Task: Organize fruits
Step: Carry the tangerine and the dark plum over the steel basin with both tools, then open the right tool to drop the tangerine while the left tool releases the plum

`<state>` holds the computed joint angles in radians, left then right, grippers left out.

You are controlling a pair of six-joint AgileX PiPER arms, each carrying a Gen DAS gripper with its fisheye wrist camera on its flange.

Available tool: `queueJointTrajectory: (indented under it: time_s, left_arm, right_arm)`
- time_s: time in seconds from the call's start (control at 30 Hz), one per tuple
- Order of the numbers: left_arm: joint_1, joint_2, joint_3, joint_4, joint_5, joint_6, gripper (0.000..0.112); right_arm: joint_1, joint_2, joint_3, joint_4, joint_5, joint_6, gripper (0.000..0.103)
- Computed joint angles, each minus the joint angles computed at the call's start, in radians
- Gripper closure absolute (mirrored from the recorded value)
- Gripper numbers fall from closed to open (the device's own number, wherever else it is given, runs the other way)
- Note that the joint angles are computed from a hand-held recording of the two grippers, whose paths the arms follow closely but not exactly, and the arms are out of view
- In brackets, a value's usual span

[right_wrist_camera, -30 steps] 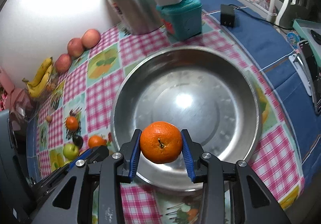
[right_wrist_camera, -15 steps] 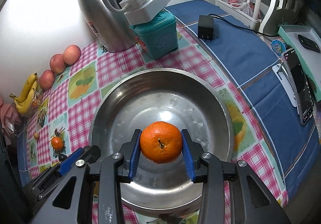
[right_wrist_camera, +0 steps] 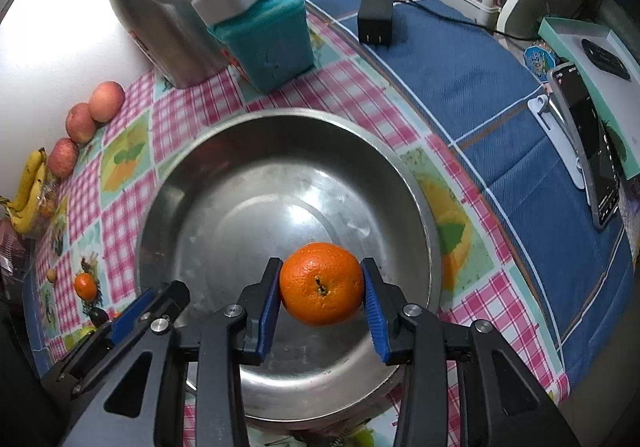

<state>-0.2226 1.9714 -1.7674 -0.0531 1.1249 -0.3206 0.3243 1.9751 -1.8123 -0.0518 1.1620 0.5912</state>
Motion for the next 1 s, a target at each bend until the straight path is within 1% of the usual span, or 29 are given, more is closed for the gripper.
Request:
queueJointTrajectory:
  time_s: [0.53,0.57,0.63,0.67,0.7,0.77,0.87,0.9,0.93,1.0]
  left_arm:
    - [0.006,-0.008,-0.008,-0.016,0.022,-0.011,0.082]
    - [0.008,-0.012,-0.004,-0.02,0.021,-0.01,0.082]
    - [0.012,-0.019,0.003,-0.026,0.022,-0.01,0.081]
    - [0.014,-0.022,0.005,-0.029,0.023,-0.012,0.08]
    - [0.017,-0.026,0.007,-0.032,0.023,-0.013,0.079]
    - [0.026,-0.039,0.016,-0.04,0.02,-0.014,0.074]
    - [0.038,-0.056,0.028,-0.051,0.017,-0.008,0.06]
    - [0.043,-0.063,0.031,-0.053,0.018,-0.008,0.058]
    - [0.046,-0.066,0.032,-0.052,0.019,-0.01,0.053]
    - [0.06,-0.079,0.044,-0.059,0.016,-0.011,0.045]
  right_arm:
    - [-0.003,0.009,0.007,0.024,0.001,-0.022,0.062]
    - [-0.002,0.007,0.009,0.022,-0.001,-0.021,0.059]
    - [0.002,0.001,0.013,0.01,-0.003,-0.014,0.051]
    - [0.004,-0.004,0.017,0.003,-0.007,-0.007,0.045]
    - [0.003,-0.008,0.023,0.003,-0.011,-0.004,0.044]
    - [0.003,-0.015,0.029,0.004,-0.016,-0.004,0.044]
    - [0.01,-0.02,0.033,-0.016,-0.011,0.004,0.043]
    - [0.012,-0.022,0.035,-0.02,-0.012,0.006,0.043]
    - [0.014,-0.025,0.039,-0.021,-0.014,0.007,0.043]
    - [0.017,-0.031,0.048,-0.024,-0.018,0.01,0.043]
